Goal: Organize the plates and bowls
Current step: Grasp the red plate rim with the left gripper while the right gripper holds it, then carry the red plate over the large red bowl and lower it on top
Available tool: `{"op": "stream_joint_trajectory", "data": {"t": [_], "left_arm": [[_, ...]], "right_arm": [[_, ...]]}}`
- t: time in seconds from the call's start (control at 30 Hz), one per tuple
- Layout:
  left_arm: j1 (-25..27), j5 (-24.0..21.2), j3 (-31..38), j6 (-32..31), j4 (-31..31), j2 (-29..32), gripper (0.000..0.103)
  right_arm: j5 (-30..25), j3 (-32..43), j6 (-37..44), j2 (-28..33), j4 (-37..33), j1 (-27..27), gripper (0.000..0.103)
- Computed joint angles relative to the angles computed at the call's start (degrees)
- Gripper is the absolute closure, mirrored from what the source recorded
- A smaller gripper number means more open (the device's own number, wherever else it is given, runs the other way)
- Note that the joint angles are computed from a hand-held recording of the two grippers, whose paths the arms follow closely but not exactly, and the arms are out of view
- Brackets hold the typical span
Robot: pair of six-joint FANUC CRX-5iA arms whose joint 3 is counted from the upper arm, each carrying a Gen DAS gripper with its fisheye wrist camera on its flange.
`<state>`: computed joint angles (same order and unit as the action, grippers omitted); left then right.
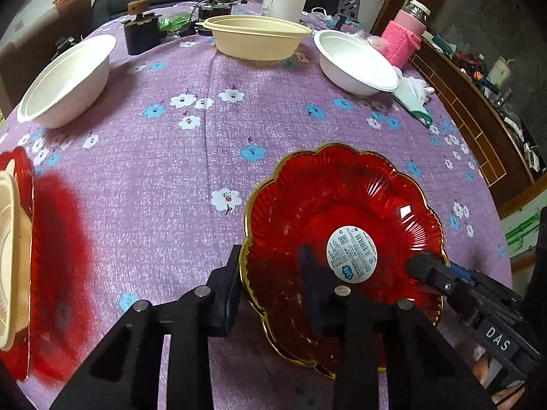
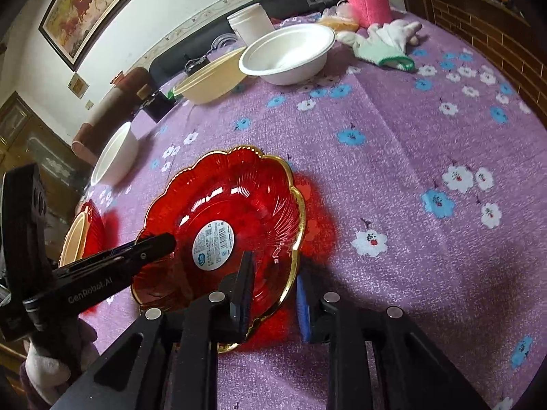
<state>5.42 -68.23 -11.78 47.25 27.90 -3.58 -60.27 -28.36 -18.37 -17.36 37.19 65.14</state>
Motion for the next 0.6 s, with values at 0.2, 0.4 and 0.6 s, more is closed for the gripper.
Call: {"op": "stream_joint_trajectory", "data": {"t": [0.2, 0.4, 0.6], "left_arm": [[4.79, -1.38, -1.93, -3.18, 4.72, -2.84, 0.072], [13.11, -2.01, -3.23, -8.01, 8.98, -6.10, 0.072], [21.71, -0.66, -2.24, -8.77, 10.15, -6.61, 0.072]], "right_arm": [[-2.23, 2.16, 1.09, 0.94, 2.13, 1.63, 0.085], [-0.99, 8.59, 6.46, 6.39, 3.07, 1.43, 0.085], [4.81, 18.35, 15.27, 15.10, 0.17, -0.82, 0.085]]}}
